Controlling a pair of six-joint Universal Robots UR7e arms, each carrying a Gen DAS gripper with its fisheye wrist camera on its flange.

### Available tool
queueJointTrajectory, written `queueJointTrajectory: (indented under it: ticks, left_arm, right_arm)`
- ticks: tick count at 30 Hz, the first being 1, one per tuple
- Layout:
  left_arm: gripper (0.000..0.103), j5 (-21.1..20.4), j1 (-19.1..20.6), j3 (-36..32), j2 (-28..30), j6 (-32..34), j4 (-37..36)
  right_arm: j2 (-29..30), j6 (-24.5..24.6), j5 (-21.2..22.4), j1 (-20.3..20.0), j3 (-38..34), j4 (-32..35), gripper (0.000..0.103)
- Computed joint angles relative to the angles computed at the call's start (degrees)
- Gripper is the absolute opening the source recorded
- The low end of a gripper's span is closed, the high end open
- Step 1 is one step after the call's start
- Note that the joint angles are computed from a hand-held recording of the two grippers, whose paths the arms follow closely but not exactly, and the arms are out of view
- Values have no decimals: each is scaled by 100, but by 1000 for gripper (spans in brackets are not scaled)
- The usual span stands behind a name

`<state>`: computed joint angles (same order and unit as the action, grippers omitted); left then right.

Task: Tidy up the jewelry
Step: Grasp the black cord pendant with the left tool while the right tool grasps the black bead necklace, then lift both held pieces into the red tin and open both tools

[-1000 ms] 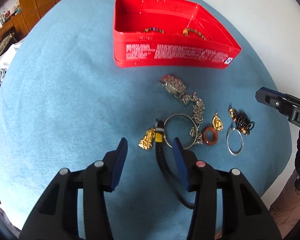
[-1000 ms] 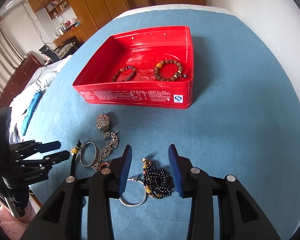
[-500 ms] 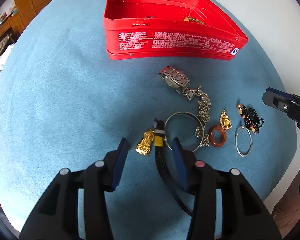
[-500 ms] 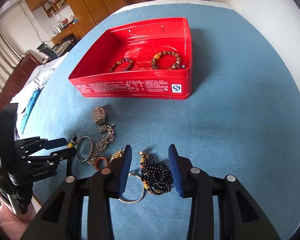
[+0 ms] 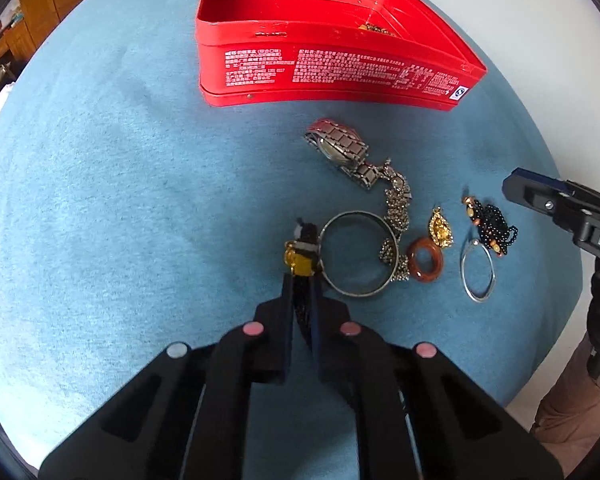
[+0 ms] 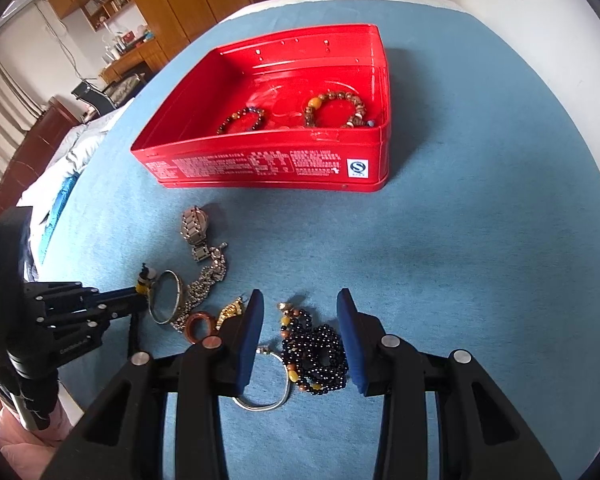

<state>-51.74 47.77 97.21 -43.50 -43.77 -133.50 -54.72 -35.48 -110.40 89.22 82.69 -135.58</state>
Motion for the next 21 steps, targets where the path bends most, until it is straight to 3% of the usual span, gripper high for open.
queueJointTrajectory:
  ticks: [12, 21]
  left_arm:
    - [5, 377, -299, 526, -531, -143, -307]
    - [5, 359, -308, 547, -578, -192, -341]
  right_arm:
    - [36, -62, -355, -17, 16, 21, 38]
    - [44, -73, -583, -76, 19, 244, 38]
